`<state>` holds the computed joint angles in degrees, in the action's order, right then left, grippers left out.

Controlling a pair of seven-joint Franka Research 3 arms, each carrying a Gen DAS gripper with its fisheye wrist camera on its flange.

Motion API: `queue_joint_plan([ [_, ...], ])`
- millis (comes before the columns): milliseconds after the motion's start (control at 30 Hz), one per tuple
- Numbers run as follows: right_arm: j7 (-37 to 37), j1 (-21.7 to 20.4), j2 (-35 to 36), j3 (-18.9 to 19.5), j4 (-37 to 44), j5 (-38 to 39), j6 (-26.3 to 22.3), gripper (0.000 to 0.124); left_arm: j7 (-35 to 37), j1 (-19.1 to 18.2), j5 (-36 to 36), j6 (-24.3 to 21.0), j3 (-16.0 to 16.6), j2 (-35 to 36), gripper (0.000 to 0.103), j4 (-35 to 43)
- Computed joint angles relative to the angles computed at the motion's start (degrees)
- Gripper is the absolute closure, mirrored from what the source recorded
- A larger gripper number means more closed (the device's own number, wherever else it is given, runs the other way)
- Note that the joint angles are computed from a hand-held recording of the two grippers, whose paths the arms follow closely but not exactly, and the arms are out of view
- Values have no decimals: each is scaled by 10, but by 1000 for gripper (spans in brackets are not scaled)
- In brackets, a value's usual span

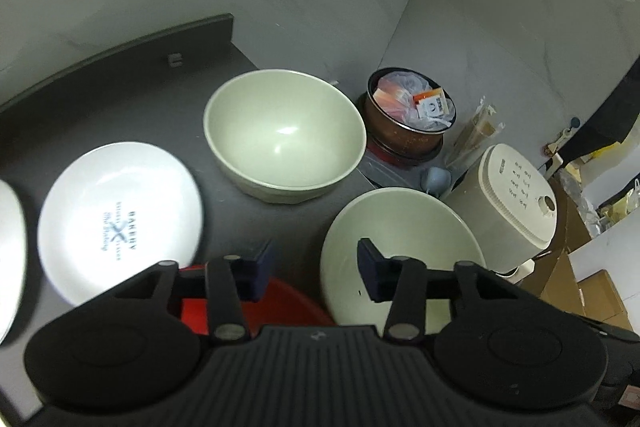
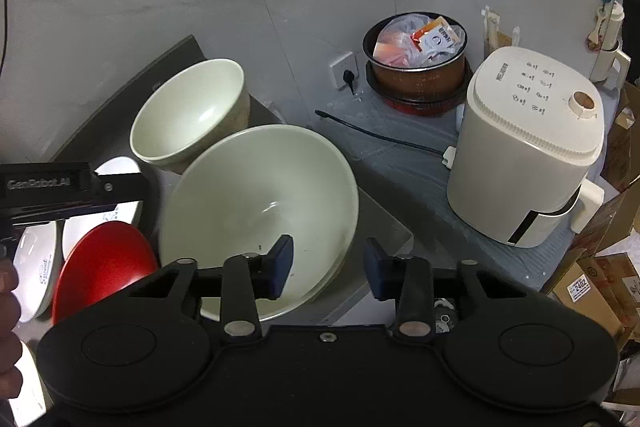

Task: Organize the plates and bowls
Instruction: 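Close the right gripper on the cream bowl rim and lift it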

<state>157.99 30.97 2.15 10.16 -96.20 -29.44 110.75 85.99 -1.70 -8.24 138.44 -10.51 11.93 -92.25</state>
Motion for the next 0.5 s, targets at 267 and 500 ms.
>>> queue_joint_plan([
  [267, -22, -18, -8, -8, -24, 44, 23, 95, -12, -6, 5, -33, -8, 56, 78, 55],
  [500, -58, -30, -9, -10, -39, 60, 50, 99, -52, -20, 45, -36, -4, 83, 86, 76],
])
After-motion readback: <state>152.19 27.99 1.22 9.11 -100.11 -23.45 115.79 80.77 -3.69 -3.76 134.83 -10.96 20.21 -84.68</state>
